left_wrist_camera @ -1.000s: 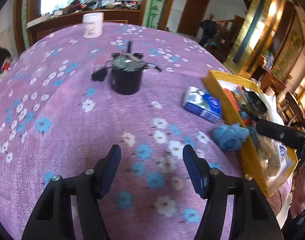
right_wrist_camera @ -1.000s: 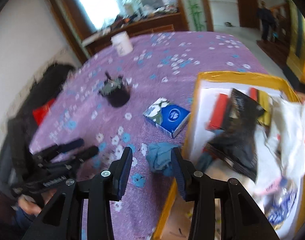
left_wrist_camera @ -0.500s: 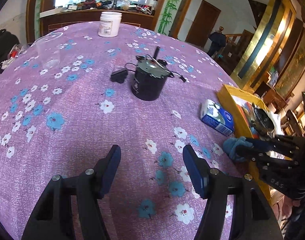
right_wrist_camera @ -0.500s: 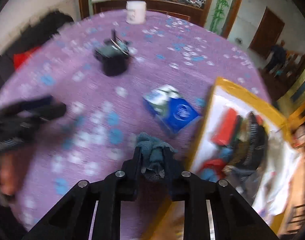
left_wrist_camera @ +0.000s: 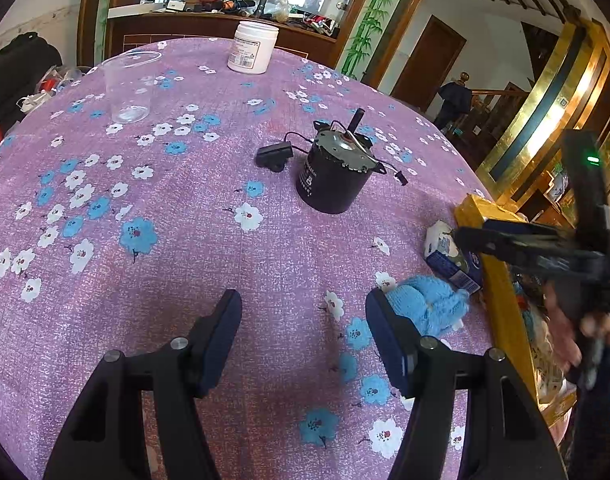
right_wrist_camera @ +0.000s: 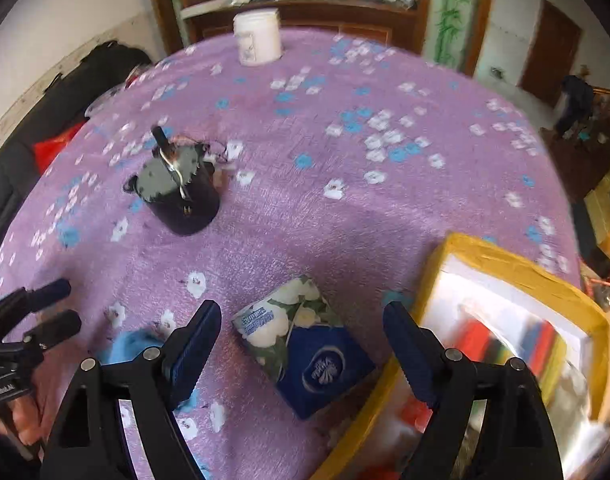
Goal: Organize soft objects
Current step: 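Grasp the blue towel with the left tool while the right tool grasps the blue Vinda tissue box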
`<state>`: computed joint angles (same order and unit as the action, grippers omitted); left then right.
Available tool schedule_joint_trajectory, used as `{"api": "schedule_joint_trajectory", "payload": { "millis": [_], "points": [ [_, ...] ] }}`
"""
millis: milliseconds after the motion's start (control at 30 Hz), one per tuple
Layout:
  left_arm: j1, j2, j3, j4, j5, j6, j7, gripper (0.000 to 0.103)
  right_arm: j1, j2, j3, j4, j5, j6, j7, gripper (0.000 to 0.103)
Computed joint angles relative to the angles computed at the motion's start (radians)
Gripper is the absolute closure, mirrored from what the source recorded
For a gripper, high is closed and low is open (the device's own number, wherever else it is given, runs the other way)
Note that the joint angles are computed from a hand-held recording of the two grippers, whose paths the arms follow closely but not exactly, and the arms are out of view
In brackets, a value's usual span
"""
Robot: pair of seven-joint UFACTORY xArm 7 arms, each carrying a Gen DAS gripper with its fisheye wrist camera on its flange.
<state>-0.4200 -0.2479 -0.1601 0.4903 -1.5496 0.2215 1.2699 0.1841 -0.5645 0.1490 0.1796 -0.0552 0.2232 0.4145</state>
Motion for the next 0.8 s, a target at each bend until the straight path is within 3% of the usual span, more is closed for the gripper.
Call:
{"api": "schedule_joint_trajectory", "payload": {
  "millis": [67, 133, 200, 367, 433, 533, 600, 667, 800],
  "points": [
    [0.000, 0.007, -0.001, 0.002, 0.010, 0.000, -0.005, 0.040, 0.058, 0.043, -0.060, 0.020, 0.024, 0.013, -0.071, 0.017],
    [-0.003, 0.012, -0.003, 0.004, 0.014, -0.004, -0.006, 0.040, 0.011, 0.074, -0.005, 0.050, -0.015, 0.063, -0.067, 0.019],
    [-0.005, 0.013, -0.003, 0.005, 0.011, -0.008, -0.001, 0.040, -0.003, 0.066, 0.027, 0.057, -0.029, 0.098, -0.035, 0.035],
    [-0.008, 0.011, -0.004, 0.007, -0.004, -0.008, 0.019, 0.040, 0.060, 0.037, 0.006, 0.043, 0.032, 0.109, 0.011, 0.045],
    [-0.008, 0.008, -0.007, 0.007, -0.019, -0.014, 0.033, 0.040, 0.098, 0.004, 0.027, 0.029, 0.065, 0.104, 0.062, 0.046],
    [-0.005, 0.002, -0.009, 0.005, -0.027, -0.012, 0.038, 0.040, 0.108, 0.021, 0.132, 0.045, 0.041, 0.090, 0.193, 0.046],
    [0.001, -0.011, -0.007, -0.002, -0.033, -0.009, 0.037, 0.040, 0.186, 0.024, 0.124, 0.040, 0.060, 0.051, 0.221, 0.047],
    [0.009, -0.038, -0.001, -0.019, 0.025, 0.011, -0.015, 0.040, 0.263, -0.006, 0.095, 0.014, 0.103, 0.000, 0.243, 0.047],
    [0.018, -0.143, 0.058, -0.069, 0.212, 0.128, -0.132, 0.040, 0.246, -0.195, 0.196, -0.045, 0.071, 0.051, 0.403, 0.047]
  ]
}}
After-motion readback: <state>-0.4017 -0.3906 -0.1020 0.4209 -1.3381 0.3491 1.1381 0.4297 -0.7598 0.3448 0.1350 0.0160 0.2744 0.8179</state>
